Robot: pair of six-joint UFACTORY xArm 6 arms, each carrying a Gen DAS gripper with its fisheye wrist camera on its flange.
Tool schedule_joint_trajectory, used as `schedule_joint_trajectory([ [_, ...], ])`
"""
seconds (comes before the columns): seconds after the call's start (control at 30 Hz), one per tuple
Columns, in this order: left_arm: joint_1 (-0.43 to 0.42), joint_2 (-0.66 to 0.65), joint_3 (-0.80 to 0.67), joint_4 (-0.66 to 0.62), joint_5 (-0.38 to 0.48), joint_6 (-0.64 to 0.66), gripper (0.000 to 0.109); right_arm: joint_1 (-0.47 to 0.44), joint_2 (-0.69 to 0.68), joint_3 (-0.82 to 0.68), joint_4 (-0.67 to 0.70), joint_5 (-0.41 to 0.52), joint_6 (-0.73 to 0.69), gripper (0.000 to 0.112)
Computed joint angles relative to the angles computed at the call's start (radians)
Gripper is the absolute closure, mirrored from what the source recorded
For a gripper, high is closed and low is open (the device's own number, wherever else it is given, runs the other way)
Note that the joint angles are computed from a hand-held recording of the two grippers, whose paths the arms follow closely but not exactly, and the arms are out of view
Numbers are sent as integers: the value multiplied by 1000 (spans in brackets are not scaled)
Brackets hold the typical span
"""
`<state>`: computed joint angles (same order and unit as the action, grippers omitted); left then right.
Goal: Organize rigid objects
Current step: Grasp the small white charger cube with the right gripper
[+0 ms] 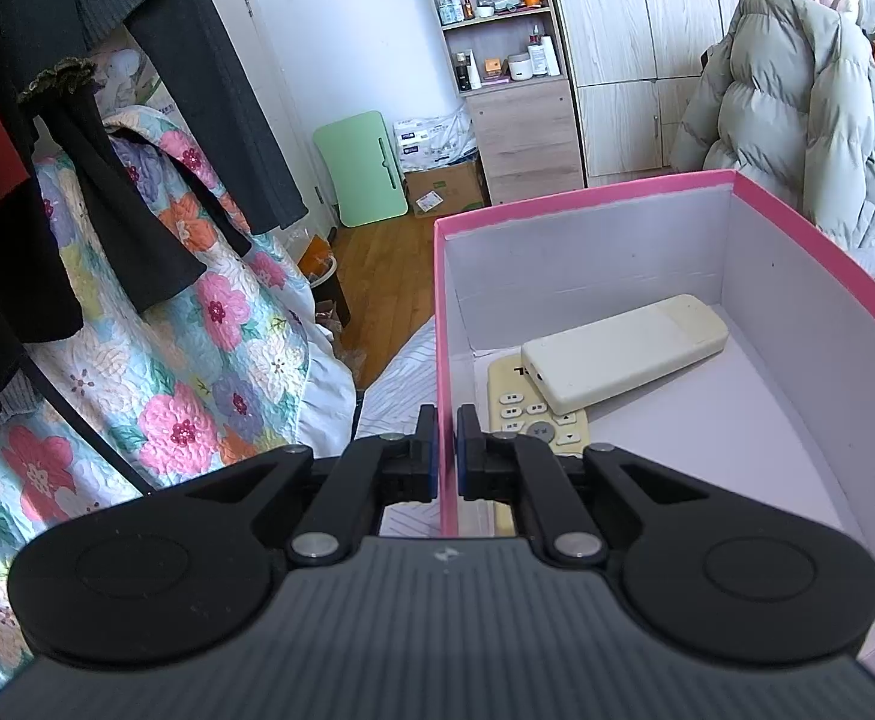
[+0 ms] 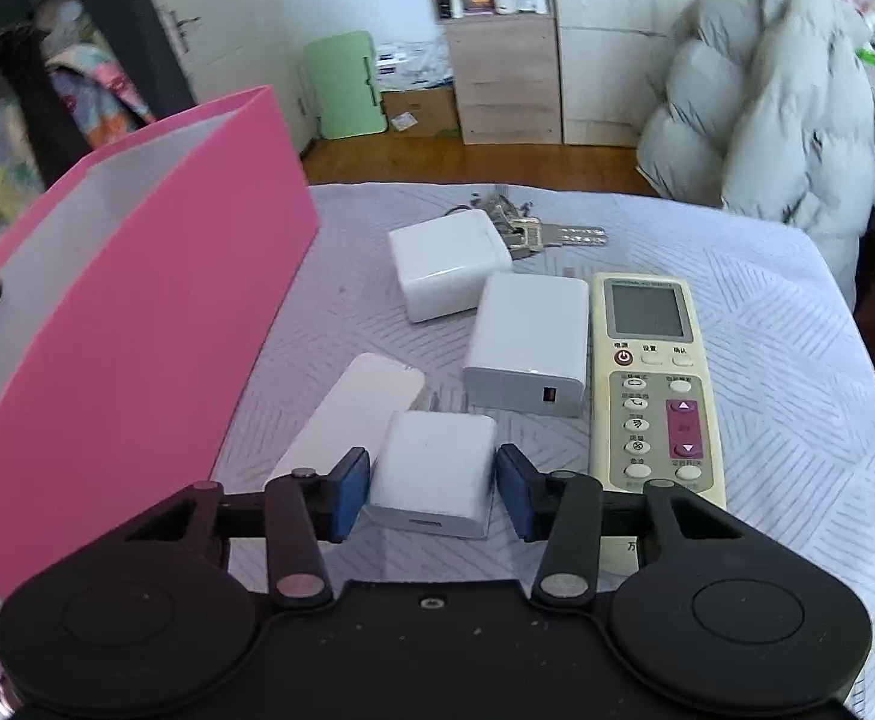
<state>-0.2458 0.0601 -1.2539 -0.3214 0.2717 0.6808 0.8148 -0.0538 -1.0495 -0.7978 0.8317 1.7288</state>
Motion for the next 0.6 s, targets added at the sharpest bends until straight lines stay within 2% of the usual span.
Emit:
schedule_joint_trajectory([
  [0.2, 1, 0, -1, -13, -4, 10, 104, 26, -38, 12, -1, 0, 10, 65],
  [0.23, 1, 0, -1, -13, -4, 10, 104, 33, -43, 10, -7, 5, 9, 70],
  [0.27, 2, -2, 0, -16, -2, 12, 104, 43, -47, 3, -18, 22, 9, 85],
  [0.37, 0, -1, 1, -14, -4, 9, 104, 44, -61, -1, -12, -4, -25, 88],
  [0.4, 0, -2, 2, -15, -4, 10, 104, 44, -61, -5, -5, -5, -37, 96],
  [0.6, -1, -4, 5, -34, -11, 29, 104, 35, -54, -1, 10, -28, -34, 96],
])
